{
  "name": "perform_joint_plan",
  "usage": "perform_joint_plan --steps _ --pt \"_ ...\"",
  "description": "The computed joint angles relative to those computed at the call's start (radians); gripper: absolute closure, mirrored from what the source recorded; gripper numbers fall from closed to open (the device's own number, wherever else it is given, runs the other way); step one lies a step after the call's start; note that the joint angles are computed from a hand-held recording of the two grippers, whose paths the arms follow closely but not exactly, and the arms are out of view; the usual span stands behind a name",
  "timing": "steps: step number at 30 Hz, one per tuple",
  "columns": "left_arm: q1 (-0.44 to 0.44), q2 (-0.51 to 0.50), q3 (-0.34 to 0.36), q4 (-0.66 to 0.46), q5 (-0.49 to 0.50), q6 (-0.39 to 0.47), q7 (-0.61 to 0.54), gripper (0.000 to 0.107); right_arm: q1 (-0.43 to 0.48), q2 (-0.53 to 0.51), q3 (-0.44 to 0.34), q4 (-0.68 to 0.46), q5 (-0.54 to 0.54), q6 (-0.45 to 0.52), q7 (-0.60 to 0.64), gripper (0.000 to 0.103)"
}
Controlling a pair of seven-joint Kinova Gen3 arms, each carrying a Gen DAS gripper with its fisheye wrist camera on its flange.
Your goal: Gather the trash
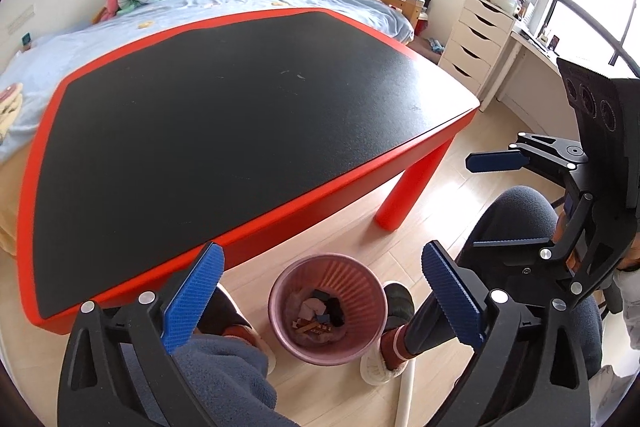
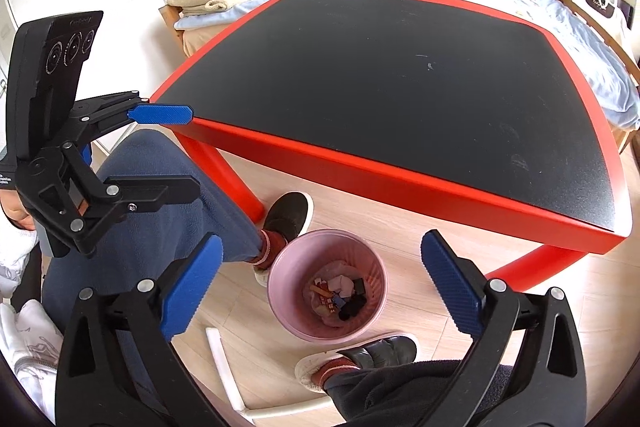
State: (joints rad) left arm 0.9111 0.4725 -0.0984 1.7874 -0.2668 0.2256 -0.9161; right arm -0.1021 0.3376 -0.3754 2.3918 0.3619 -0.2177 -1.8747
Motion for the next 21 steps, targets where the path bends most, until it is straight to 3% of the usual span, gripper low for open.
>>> perform_joint_plan --steps 4,7,12,21 --pt "0.005 -0.002 -0.010 -0.005 -0.003 0.010 0.013 0.012 0.017 -0.004 -0.020 -0.005 0.001 0.013 -0.022 0.003" --pt "0.016 -0.005 -0.025 0.000 -0.014 0.004 0.029 0.012 0.083 -0.003 -0.086 -0.019 0.038 0.037 -0.061 0.003" --pt "0.073 -0.011 -0.097 0.003 -0.053 0.003 0.084 0.012 0.108 -0.021 -0.109 -0.036 0.037 0.061 -0.082 0.003" --pt "0.118 -0.009 -0.185 -0.034 -0.173 0.042 0.208 0.012 0.066 -0.076 -0.041 -0.095 -0.010 0.084 -0.056 0.003"
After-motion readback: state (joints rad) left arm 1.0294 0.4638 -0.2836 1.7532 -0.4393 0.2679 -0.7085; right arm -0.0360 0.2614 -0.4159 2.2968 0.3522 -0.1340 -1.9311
